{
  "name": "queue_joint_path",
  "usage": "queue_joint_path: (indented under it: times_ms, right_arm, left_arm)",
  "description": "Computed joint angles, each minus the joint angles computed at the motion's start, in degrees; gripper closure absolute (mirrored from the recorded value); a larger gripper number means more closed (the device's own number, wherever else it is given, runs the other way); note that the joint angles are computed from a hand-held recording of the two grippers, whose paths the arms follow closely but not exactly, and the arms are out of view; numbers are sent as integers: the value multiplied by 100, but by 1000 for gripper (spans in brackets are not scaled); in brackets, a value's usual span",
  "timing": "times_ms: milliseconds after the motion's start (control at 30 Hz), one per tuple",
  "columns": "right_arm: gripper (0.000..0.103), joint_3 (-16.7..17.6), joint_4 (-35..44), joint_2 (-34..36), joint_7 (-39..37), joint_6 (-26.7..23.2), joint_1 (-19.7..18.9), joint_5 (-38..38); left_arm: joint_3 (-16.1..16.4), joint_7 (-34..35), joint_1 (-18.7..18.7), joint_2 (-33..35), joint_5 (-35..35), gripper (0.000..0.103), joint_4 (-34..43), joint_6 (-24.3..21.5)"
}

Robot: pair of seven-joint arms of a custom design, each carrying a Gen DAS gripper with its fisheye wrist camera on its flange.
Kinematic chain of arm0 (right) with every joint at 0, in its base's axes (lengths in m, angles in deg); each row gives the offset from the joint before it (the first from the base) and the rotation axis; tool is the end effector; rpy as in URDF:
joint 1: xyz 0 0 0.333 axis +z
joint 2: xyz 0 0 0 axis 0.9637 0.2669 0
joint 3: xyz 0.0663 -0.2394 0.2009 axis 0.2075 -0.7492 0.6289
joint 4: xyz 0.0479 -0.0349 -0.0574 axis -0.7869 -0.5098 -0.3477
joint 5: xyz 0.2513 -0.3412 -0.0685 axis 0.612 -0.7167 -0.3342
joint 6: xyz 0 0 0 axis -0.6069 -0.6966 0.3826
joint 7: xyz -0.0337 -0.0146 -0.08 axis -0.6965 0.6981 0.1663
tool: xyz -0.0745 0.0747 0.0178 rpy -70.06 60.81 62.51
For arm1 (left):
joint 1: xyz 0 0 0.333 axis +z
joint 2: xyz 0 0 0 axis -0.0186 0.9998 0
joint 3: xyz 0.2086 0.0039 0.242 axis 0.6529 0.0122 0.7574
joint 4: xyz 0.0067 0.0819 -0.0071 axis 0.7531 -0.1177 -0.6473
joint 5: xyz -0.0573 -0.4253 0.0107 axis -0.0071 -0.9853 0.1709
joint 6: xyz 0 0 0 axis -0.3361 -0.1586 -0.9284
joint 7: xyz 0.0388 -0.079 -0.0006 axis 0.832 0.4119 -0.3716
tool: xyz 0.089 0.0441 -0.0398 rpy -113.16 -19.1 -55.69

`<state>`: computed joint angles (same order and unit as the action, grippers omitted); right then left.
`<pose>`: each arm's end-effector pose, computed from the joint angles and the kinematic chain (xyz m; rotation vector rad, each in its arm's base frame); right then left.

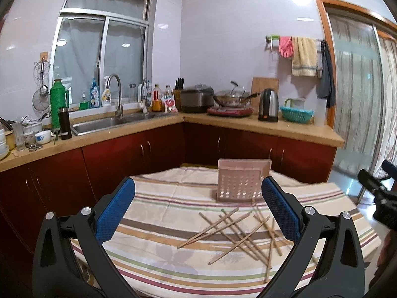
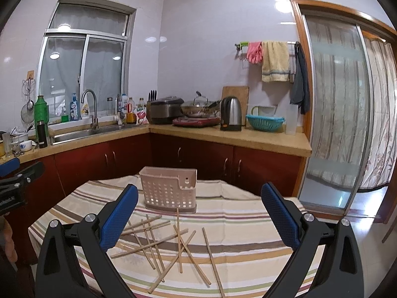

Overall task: Organize utensils
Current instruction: 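Lower the left tool toward one chopstick while the right tool approaches another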

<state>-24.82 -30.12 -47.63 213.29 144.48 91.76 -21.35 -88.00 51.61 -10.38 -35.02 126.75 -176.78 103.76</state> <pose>0.6175 0.2460 0.6797 -1.3389 1.4827 -1.1040 0.6375 -0.2168 0.6695 -1.3805 1.4597 -1.0696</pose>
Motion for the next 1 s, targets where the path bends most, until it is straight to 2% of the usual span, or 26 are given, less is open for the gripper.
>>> queue_joint_path:
  times_ms: [133, 300, 500, 633, 767, 933, 1000]
  right_arm:
    - [6, -66, -44, 214, -431, 260, -74, 588]
    - [6, -209, -154, 538, -1009, 413, -79, 1326]
    - [6, -444, -382, 766, -1103, 516, 31, 1542]
    - [6, -500, -454, 878, -1364, 538, 55, 1787]
    - [6, -584, -523, 971, -1452, 672, 103, 1862]
    - [6, -660, -471, 1131, -1645, 820, 165, 2051]
    - [7, -674, -444, 1186, -1773, 870, 178, 2184]
  left_arm:
    - [12, 440, -24, 353, -348, 3, 163, -96]
    - [48, 1526, -70, 827, -1262, 3, 252, -1]
    - [204, 2314, -210, 1325, -1936, 4, 370, 104]
    - [41, 3151, -122, 1614, -2700, 6, 449, 74]
    - [26, 3778, -173, 1881, -3220, 18, 629, -64]
    - [21, 4392, -234, 2193, -3720, 26, 898, -203]
    - [2, 4628, -240, 2287, -3863, 34, 994, -285]
